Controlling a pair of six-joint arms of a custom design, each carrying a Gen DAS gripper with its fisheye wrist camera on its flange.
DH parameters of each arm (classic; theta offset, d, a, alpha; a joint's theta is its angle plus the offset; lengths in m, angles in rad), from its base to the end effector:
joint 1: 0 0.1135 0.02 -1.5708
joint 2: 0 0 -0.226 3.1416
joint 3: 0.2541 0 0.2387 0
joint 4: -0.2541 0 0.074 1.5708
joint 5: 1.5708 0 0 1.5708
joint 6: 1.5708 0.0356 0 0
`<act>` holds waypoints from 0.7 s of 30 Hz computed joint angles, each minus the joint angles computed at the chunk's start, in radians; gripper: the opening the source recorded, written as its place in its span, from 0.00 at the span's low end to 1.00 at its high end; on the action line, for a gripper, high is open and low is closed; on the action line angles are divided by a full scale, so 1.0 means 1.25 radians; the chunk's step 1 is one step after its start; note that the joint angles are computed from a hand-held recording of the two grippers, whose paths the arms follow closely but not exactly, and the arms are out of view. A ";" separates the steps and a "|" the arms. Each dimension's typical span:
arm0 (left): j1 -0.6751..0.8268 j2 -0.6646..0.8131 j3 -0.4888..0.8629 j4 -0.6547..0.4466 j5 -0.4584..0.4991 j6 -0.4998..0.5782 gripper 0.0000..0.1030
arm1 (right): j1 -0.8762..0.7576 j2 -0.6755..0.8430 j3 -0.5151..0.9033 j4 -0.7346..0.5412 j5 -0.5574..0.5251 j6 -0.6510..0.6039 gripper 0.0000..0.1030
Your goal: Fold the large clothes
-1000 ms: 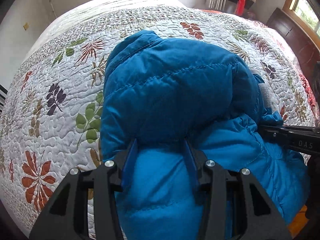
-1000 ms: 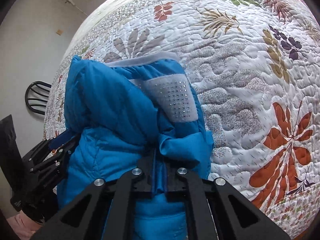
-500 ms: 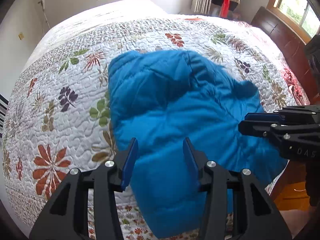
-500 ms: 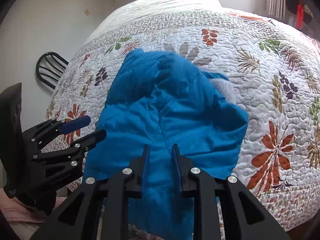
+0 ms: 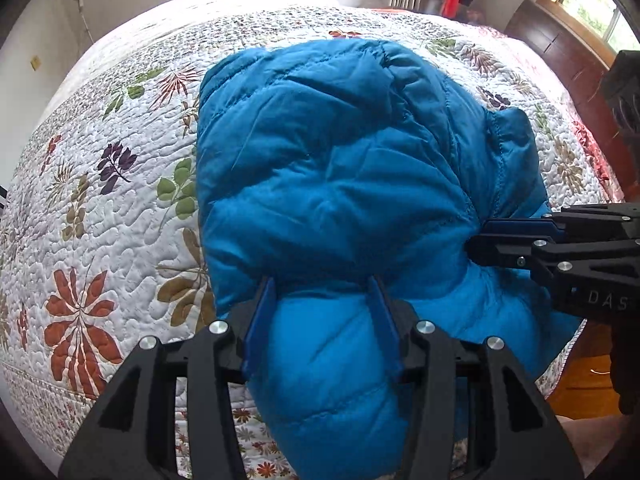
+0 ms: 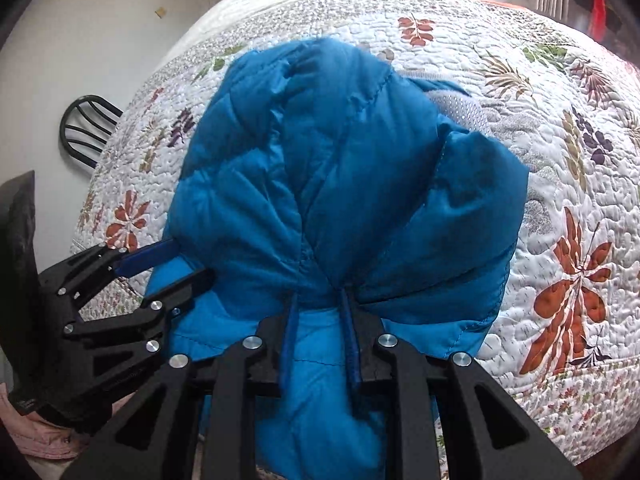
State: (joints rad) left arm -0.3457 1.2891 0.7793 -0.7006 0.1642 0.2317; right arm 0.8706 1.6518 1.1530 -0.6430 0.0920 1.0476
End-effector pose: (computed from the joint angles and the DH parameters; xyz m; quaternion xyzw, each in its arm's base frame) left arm 0.2112 -0.0823 0.1681 0.2932 0.9357 -0.0907 0.1737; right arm 0.2057 0.2391 0.1814 0.0960 0.9714 0.1483 0.1589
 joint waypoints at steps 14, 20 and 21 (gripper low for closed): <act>0.297 0.163 0.207 -0.166 0.208 0.145 0.75 | -0.062 -0.318 -0.205 0.015 0.029 0.044 0.77; 0.383 0.399 0.315 -0.266 0.378 0.233 0.83 | -0.219 -0.405 -0.469 0.327 -0.210 0.042 0.84; 0.387 0.433 0.324 -0.275 0.396 0.239 0.83 | -0.239 -0.403 -0.500 0.369 -0.237 0.051 0.85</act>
